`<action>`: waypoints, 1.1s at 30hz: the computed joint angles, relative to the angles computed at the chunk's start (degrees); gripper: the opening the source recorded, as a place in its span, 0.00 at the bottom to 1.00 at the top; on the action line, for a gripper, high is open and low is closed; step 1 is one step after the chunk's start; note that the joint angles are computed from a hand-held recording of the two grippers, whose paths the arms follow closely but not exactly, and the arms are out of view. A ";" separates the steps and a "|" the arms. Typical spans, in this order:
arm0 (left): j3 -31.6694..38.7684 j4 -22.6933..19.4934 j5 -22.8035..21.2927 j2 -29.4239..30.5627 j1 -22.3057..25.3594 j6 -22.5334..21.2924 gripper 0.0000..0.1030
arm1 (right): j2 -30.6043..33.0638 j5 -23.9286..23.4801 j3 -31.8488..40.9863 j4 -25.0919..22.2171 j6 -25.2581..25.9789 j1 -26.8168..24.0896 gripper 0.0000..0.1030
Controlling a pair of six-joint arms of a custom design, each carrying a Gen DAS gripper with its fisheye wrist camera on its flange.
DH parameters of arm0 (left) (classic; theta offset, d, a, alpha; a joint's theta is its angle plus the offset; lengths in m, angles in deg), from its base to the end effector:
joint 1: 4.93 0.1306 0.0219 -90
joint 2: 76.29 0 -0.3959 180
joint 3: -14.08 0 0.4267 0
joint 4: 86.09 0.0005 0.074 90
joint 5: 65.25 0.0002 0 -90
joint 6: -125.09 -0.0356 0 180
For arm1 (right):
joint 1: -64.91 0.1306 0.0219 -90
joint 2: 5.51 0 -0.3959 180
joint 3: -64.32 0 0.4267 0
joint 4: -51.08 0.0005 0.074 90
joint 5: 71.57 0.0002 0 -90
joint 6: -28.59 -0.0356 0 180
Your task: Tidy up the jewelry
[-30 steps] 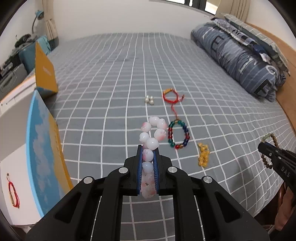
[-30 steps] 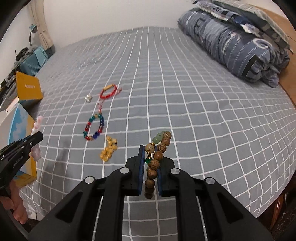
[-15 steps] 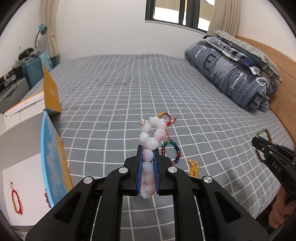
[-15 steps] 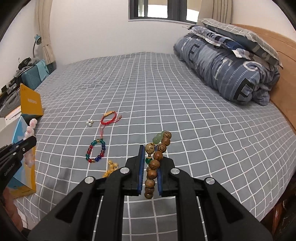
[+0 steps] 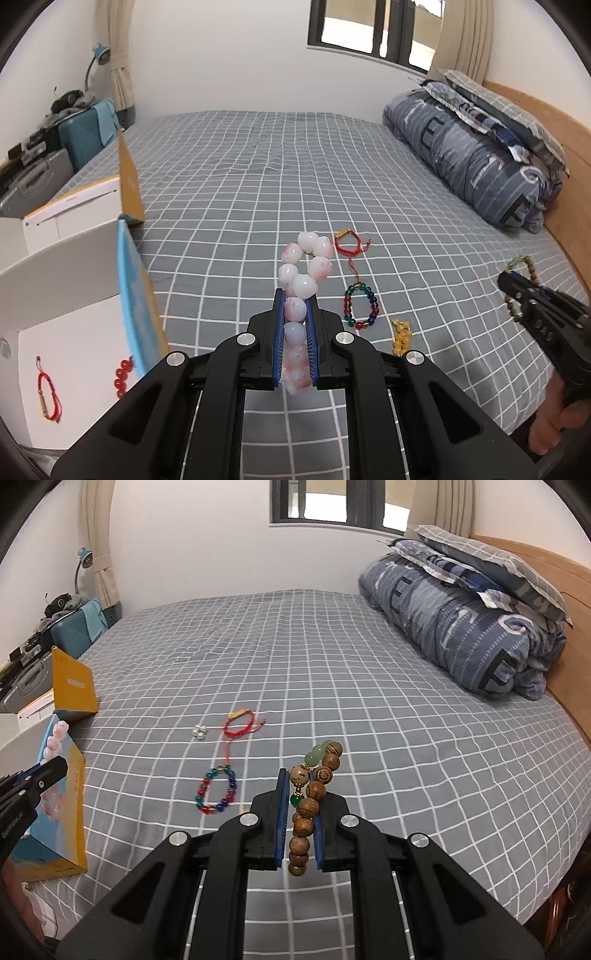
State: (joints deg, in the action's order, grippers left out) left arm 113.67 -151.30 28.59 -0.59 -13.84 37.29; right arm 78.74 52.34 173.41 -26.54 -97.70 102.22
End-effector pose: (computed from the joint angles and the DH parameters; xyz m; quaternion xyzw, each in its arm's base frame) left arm 0.3911 -0.0642 0.6146 0.0671 0.9082 -0.0703 0.4070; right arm 0.3559 0.2456 0.6212 0.0850 0.9073 -0.0384 0.4100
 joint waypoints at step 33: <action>4.00 -5.59 8.98 -1.41 34.85 -8.63 0.10 | 30.53 -4.72 38.39 -2.43 5.84 15.17 0.10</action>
State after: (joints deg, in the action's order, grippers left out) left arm 117.67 -156.89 37.57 -2.00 21.00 28.66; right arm 109.28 47.62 211.80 -28.97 -91.87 117.39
